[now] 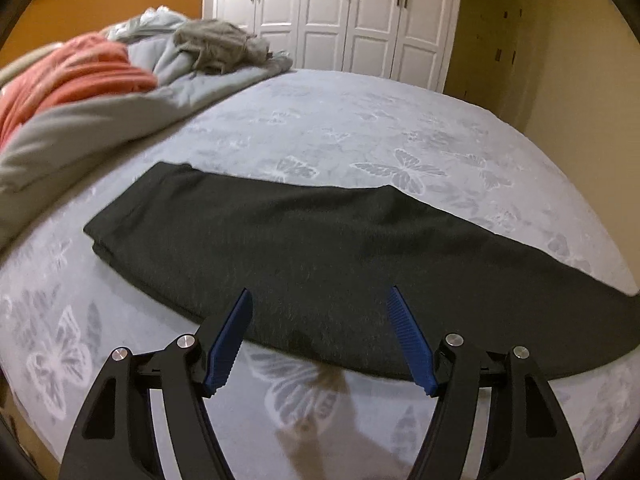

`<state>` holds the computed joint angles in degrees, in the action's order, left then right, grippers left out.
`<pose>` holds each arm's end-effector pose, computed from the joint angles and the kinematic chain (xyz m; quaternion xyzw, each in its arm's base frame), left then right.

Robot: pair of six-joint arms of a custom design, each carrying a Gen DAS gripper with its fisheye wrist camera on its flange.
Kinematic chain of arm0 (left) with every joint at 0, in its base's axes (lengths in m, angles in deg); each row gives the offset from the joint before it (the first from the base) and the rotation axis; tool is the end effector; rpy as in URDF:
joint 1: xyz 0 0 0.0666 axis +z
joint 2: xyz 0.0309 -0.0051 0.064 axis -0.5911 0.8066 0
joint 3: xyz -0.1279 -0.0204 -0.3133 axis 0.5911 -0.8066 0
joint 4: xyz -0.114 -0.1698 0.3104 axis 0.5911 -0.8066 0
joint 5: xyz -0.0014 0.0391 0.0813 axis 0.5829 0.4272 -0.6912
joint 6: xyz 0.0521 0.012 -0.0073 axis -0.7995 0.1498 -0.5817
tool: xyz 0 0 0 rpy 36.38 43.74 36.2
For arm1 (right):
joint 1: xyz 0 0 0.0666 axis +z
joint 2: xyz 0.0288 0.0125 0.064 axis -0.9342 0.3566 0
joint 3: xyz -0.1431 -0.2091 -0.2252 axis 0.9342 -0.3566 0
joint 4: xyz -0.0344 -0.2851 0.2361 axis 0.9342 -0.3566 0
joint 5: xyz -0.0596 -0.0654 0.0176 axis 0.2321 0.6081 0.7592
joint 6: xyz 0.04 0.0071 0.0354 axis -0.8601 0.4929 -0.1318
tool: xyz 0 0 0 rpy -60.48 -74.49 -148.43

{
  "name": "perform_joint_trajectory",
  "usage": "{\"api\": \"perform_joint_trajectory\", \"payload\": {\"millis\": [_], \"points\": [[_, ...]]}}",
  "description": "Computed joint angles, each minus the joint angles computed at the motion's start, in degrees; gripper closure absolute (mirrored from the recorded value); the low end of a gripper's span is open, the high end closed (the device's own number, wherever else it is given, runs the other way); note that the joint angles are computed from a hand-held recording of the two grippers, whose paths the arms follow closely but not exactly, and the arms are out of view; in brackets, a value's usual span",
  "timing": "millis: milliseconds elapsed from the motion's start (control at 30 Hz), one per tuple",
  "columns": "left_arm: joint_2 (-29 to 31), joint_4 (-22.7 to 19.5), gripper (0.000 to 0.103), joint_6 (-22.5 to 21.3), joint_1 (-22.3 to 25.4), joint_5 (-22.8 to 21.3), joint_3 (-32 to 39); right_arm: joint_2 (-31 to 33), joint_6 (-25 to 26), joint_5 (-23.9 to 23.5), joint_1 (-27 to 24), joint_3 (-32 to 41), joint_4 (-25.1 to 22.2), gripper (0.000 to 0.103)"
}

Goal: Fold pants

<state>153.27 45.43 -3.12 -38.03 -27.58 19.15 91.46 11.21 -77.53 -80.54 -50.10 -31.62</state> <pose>0.4206 -0.0191 0.3104 0.0699 0.9101 -0.0658 0.4030 0.2537 -0.0523 0.3098 0.4021 0.7851 0.1198 0.4557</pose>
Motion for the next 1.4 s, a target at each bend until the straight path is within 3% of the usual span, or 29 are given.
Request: {"api": "perform_joint_trajectory", "payload": {"millis": [67,133,267,333,433,567,600,667,767,867,967,1000,1033,1067,1133,1200,1233,1300,1400], "points": [[0.5,0.4,0.032,0.2,-0.4,-0.6,0.2,-1.4,2.5,0.4,9.1,2.6,5.4,0.096],[1.7,0.1,0.032,0.6,-0.7,-1.0,1.2,3.8,6.0,1.4,19.9,6.5,10.1,0.096],[3.5,-0.2,0.032,0.2,-1.0,-2.4,2.1,20.6,10.3,7.0,30.7,16.7,4.7,0.096],[3.4,-0.3,0.031,0.0,-0.7,-2.8,2.1,25.3,8.0,6.9,31.4,19.4,3.4,0.096],[2.7,-0.7,0.031,0.0,0.2,-1.8,2.1,23.7,2.6,7.5,29.9,17.6,4.8,0.096],[3.3,-2.9,0.031,0.8,1.6,0.4,3.6,13.4,-8.0,10.5,24.0,9.9,8.3,0.097],[3.5,-3.4,0.031,1.1,2.0,0.6,3.9,8.5,-13.0,11.7,21.6,6.5,8.6,0.097],[3.7,-4.3,0.031,1.2,2.5,0.6,4.4,2.2,-18.7,13.8,18.4,3.6,6.0,0.097],[3.7,-4.7,0.031,1.9,3.7,2.3,5.0,3.1,-15.5,20.7,22.3,8.1,1.6,0.097],[3.8,-5.0,0.031,3.3,5.3,4.7,5.8,14.3,-7.5,24.2,31.8,19.6,0.9,0.097],[4.2,-5.6,0.031,4.2,6.6,6.1,6.5,30.7,2.2,17.7,40.0,33.8,1.4,0.095],[4.2,-5.8,0.031,4.4,6.9,6.5,6.7,37.0,5.1,12.7,42.1,39.5,-0.9,0.091],[4.5,-6.4,0.031,4.3,7.5,7.2,7.1,42.2,7.3,10.7,44.3,44.9,-4.6,0.091],[4.7,-6.9,0.031,4.2,7.9,7.7,7.5,46.2,9.7,12.0,46.8,49.0,-7.3,0.091],[5.1,-7.7,0.031,4.5,9.0,8.8,8.1,46.6,12.2,14.7,48.9,49.4,-6.6,0.09],[5.6,-8.1,0.031,5.9,10.3,10.5,8.5,41.8,11.4,18.4,49.7,44.6,-4.5,0.07],[6.0,-8.5,0.031,6.3,10.7,11.5,9.0,39.4,10.4,20.3,49.6,42.4,-4.6,0.065],[6.8,-9.3,0.031,6.4,11.0,13.4,9.9,37.1,8.1,24.8,49.4,40.1,-8.2,0.058],[7.4,-10.2,0.031,5.8,9.9,14.8,10.7,33.1,4.0,30.1,48.3,35.2,-16.2,0.055]]}}
